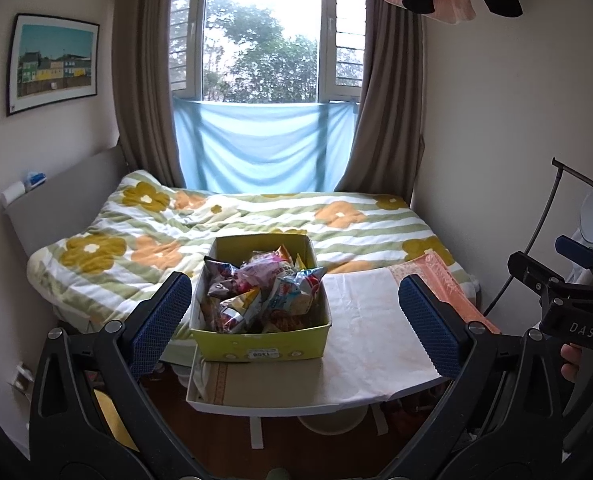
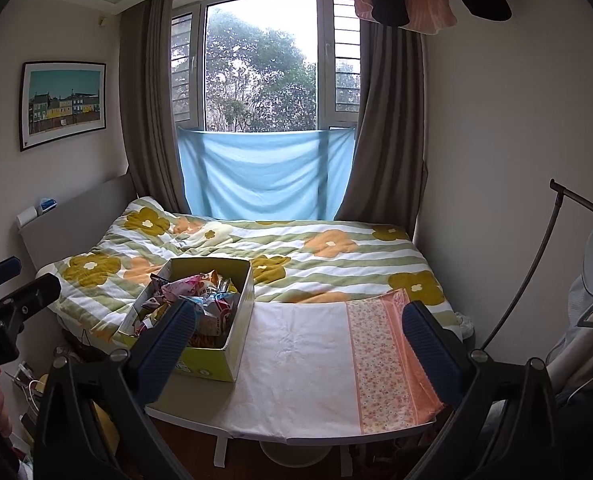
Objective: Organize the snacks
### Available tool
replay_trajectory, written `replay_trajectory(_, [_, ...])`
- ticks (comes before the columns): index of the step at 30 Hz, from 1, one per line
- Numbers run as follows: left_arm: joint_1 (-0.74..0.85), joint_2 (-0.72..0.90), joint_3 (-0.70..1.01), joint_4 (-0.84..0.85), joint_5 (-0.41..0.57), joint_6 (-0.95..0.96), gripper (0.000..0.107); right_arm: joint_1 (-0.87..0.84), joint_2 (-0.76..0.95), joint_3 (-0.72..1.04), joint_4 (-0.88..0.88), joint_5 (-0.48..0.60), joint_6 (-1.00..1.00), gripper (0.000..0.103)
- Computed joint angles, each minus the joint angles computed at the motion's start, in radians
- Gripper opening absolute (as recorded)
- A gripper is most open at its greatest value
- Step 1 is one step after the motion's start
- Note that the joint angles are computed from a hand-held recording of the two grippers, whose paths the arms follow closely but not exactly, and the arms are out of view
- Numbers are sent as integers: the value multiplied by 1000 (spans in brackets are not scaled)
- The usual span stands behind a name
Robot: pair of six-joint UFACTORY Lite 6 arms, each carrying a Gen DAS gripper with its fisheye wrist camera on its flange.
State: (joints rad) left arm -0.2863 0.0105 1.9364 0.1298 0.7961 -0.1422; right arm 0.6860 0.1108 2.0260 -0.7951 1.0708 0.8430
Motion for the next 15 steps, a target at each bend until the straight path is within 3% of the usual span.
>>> replay_trajectory(15, [-15, -2, -4, 37, -1, -29, 103, 10, -5, -16, -17, 7, 32, 103])
